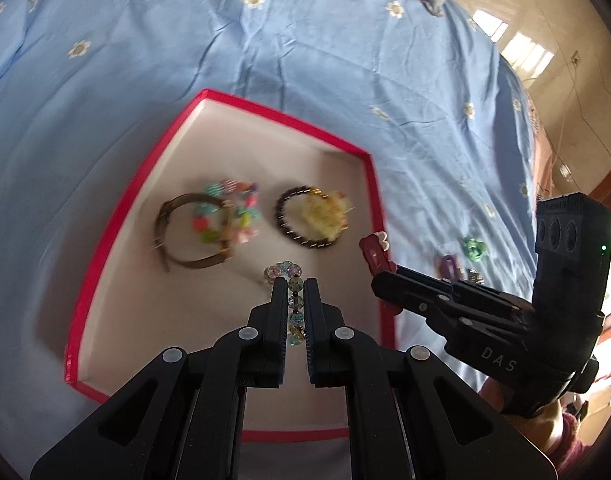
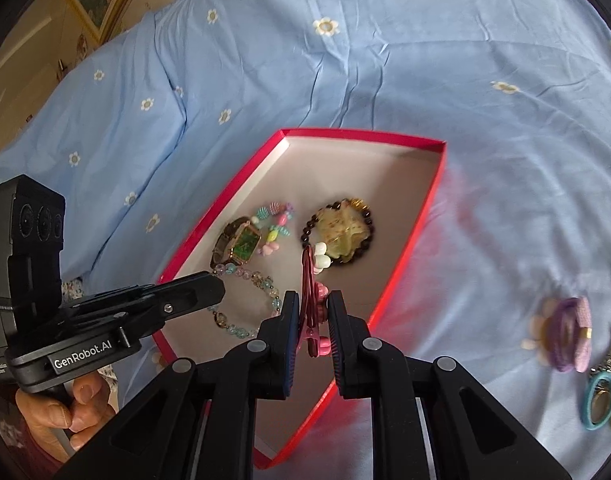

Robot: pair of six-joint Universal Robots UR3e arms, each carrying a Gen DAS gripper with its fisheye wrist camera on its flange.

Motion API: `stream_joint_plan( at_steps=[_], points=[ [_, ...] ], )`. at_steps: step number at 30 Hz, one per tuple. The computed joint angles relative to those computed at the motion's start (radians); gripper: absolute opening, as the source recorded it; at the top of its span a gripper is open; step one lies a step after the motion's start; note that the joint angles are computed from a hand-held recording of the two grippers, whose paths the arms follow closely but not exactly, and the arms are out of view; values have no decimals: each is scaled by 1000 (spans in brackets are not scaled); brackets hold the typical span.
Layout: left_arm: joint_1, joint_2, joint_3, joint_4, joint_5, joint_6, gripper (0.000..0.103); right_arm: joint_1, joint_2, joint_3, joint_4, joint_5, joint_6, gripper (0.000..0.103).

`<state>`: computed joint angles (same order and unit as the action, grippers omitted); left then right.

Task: Organize jewelry
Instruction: 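Lower both held items into the box and open both tools, then move the left tool to the purple bow tie while the right moves to the green hair tie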

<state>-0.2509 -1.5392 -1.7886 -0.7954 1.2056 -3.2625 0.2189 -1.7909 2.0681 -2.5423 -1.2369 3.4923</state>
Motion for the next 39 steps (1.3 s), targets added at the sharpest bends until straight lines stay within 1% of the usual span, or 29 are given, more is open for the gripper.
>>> stream_joint_plan(
  at_steps=[8, 14, 17, 24, 27, 31, 32, 34, 35, 36, 39],
  points=[
    [80, 31, -87, 21, 3, 23, 6, 75, 158, -92, -10, -48, -5, 15],
    [103, 12, -115, 38, 10, 26, 6, 120, 240, -161, 14, -99, -17, 15],
    [106, 4, -124, 44, 11, 23, 7, 142, 264, -181, 16, -128, -22, 15],
    [91, -7, -121, 50, 33, 20, 7, 149, 279, -196, 17, -135, -27, 16],
    [87, -6, -113, 40, 35, 17, 13, 145, 275, -192, 18, -130, -26, 16],
    [82, 1, -110, 36, 51, 8, 28, 134, 273, -194, 21, -109, -24, 20],
    [83, 6, -111, 34, 50, 6, 31, 129, 265, -187, 18, -102, -21, 21],
    [85, 16, -111, 28, 52, 4, 31, 121, 250, -176, 15, -93, -15, 26],
    [85, 22, -112, 25, 53, 2, 31, 116, 239, -168, 13, -88, -13, 30],
    [86, 28, -112, 21, 53, 3, 31, 110, 224, -156, 10, -82, -11, 33],
    [80, 43, -114, 13, 58, -2, 31, 97, 186, -135, 11, -76, -5, 33]
  ],
)
